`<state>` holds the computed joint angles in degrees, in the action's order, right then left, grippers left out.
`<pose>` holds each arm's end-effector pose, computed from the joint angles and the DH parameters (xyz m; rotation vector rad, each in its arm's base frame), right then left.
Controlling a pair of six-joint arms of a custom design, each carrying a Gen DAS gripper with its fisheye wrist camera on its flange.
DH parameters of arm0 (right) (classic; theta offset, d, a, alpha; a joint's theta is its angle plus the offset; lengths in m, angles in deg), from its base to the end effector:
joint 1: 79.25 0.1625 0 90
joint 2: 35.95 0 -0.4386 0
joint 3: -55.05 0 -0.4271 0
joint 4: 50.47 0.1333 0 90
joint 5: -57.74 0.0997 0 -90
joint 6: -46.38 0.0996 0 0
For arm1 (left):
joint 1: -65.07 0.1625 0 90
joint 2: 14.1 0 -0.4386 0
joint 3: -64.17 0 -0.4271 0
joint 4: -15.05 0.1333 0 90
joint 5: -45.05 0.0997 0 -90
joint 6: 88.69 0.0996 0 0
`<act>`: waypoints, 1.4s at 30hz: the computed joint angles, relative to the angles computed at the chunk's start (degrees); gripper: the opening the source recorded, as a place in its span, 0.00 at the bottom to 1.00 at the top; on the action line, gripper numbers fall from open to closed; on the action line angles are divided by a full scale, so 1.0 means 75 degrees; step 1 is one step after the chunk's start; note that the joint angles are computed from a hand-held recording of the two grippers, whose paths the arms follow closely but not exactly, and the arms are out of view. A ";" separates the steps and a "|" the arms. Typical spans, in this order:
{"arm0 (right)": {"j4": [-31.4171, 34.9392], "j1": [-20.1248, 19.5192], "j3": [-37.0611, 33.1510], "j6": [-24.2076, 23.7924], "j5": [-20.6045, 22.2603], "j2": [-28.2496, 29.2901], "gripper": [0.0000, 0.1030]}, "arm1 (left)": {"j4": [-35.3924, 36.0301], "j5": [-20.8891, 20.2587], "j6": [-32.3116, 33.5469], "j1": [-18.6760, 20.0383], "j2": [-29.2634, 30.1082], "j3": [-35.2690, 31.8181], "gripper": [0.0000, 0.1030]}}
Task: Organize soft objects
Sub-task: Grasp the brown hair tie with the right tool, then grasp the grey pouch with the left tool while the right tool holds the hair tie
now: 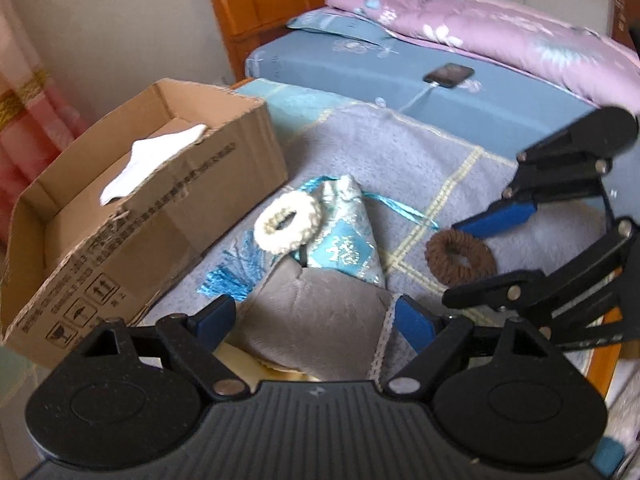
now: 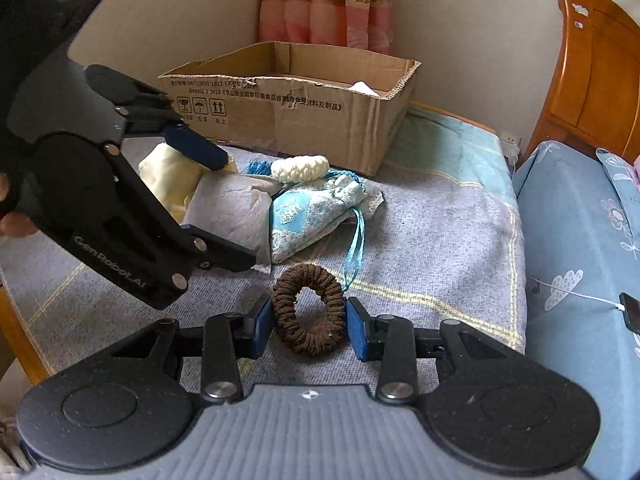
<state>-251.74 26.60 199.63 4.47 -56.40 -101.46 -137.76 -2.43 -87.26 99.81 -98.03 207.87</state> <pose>0.1971 -0.3553 0.1185 1.0934 -2.3080 0.5939 -0.1855 -0.3728 0.1616 1.1448 2.1756 -0.4911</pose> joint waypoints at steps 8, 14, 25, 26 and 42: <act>0.0693 0.0110 0.0040 -0.0267 -0.0048 -0.0363 0.43 | -0.0221 -0.0187 0.0645 0.0062 0.0070 0.0022 0.72; 0.0909 0.0136 0.0084 -0.0362 -0.0064 -0.0513 0.44 | 0.0074 -0.0148 0.0582 0.0008 -0.0087 0.0021 0.65; 0.0959 0.0126 0.0118 -0.0264 0.0016 -0.0501 0.45 | -0.0125 -0.0504 0.0526 0.0316 0.0069 -0.0170 0.54; 0.0960 0.0129 0.0122 -0.0256 0.0014 -0.0507 0.45 | -0.0046 -0.0434 0.0456 0.0275 0.0048 -0.0176 0.45; 0.1344 0.0447 -0.0030 0.0265 -0.0476 -0.0837 0.45 | 0.1530 -0.0397 -0.0938 -0.0428 -0.1403 -0.0392 0.34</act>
<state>-241.66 29.95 199.41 6.46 -59.97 -107.73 -126.28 -5.41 -94.30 96.60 -108.55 204.92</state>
